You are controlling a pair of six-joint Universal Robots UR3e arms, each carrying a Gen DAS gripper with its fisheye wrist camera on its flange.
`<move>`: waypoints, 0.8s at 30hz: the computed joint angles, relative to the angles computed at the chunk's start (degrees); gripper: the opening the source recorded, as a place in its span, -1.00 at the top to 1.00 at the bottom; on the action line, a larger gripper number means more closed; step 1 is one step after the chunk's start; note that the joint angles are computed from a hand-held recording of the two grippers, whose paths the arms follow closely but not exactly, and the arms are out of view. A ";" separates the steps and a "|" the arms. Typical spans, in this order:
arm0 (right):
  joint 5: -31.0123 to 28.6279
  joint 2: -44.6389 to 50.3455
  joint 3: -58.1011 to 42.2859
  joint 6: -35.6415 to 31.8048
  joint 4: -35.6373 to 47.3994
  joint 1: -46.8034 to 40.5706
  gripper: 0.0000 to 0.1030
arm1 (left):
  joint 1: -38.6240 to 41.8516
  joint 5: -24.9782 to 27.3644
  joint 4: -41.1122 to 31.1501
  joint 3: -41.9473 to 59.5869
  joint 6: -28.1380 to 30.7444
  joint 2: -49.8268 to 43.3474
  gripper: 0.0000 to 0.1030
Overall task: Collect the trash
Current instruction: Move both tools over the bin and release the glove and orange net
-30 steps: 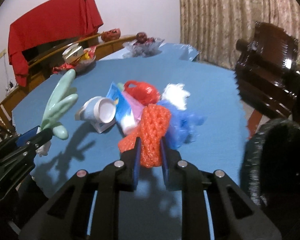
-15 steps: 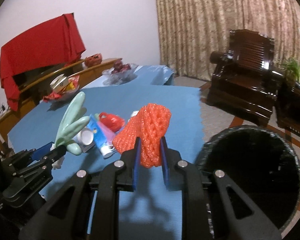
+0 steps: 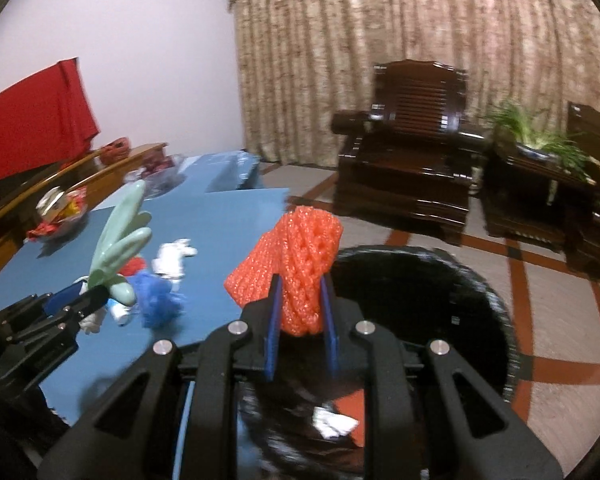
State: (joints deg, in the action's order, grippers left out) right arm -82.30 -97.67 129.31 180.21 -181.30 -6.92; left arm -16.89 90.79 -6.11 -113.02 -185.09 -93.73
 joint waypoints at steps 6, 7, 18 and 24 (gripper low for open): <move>3.14 -6.70 7.59 -3.24 0.42 -9.60 0.65 | -5.84 0.45 -0.57 9.04 -0.07 -8.27 0.37; 3.51 -7.55 8.76 -3.92 0.36 -11.00 0.65 | -6.69 0.49 -0.80 10.48 -0.02 -9.53 0.37; 8.04 -13.45 18.19 -8.82 0.54 -22.02 0.64 | -12.36 -1.98 -4.56 23.10 0.36 -20.59 0.37; 6.50 -11.67 20.99 -9.73 -2.53 -23.00 0.54 | -13.58 -3.42 -7.15 27.72 0.11 -24.43 0.30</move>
